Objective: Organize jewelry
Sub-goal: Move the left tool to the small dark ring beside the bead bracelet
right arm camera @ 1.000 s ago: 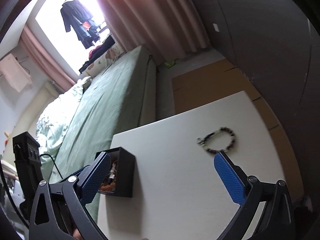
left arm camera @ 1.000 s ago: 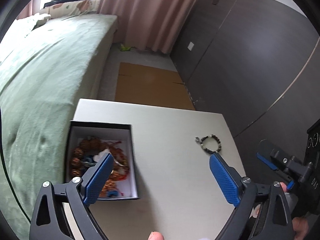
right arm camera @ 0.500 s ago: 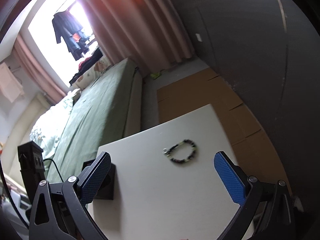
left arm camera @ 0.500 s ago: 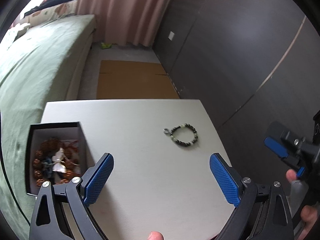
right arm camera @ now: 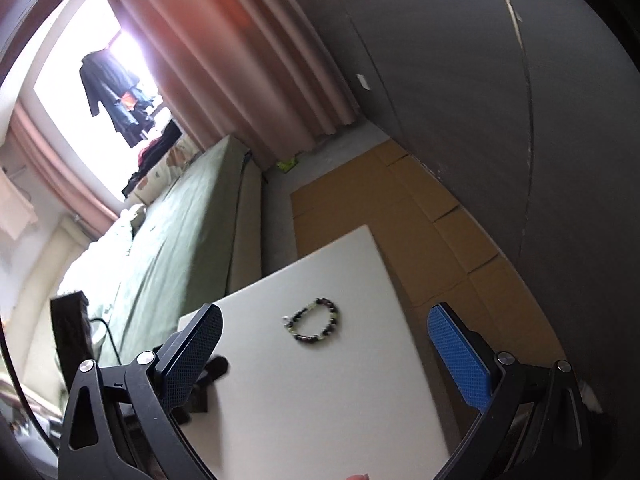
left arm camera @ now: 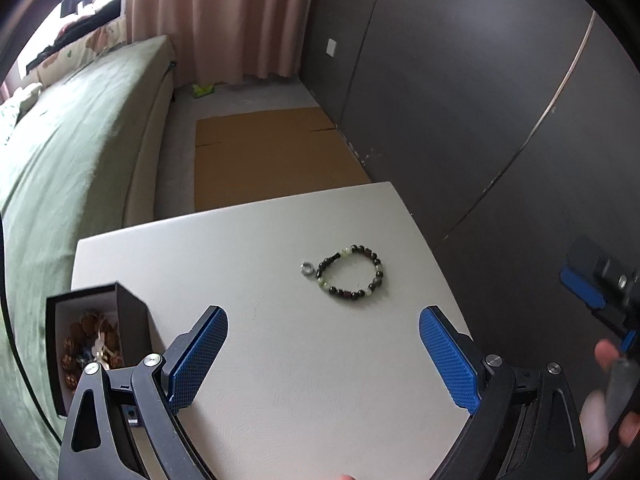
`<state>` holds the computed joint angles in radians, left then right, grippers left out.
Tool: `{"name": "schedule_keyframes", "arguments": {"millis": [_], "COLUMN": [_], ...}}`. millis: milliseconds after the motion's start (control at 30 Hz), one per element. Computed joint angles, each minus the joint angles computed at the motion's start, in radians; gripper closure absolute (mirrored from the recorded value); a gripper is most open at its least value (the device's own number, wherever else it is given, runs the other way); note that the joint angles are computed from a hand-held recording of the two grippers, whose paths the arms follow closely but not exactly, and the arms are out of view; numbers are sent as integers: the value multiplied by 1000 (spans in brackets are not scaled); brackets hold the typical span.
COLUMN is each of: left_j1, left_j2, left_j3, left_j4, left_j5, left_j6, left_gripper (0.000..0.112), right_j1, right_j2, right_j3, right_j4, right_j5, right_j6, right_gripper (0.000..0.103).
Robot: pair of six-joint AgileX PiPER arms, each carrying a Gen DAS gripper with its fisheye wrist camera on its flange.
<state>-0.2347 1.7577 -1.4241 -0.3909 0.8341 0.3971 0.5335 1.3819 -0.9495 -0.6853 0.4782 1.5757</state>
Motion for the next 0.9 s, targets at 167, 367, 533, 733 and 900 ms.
{"name": "schedule_keyframes", "arguments": {"millis": [167, 367, 533, 733, 900], "left_j1": [-54, -97, -88, -112, -150], "left_j2": [76, 244, 347, 431, 498], "left_j3": [-92, -261, -374, -481, -555], "left_j4": [62, 193, 233, 309, 377], "left_j5": [30, 111, 157, 183, 215], "left_j6": [-70, -197, -276, -370, -427], "left_gripper": [24, 64, 68, 75, 83], "right_j1": [-56, -165, -188, -233, -265], "right_j2": [-19, -71, -93, -94, -98], "right_j3": [38, 135, 157, 195, 225], "right_j4": [103, 265, 285, 389, 487], "right_j5": [-7, -129, -151, -218, -248], "right_j6": [-84, -175, -193, -266, -343], "right_gripper": [0, 0, 0, 0, 0]}}
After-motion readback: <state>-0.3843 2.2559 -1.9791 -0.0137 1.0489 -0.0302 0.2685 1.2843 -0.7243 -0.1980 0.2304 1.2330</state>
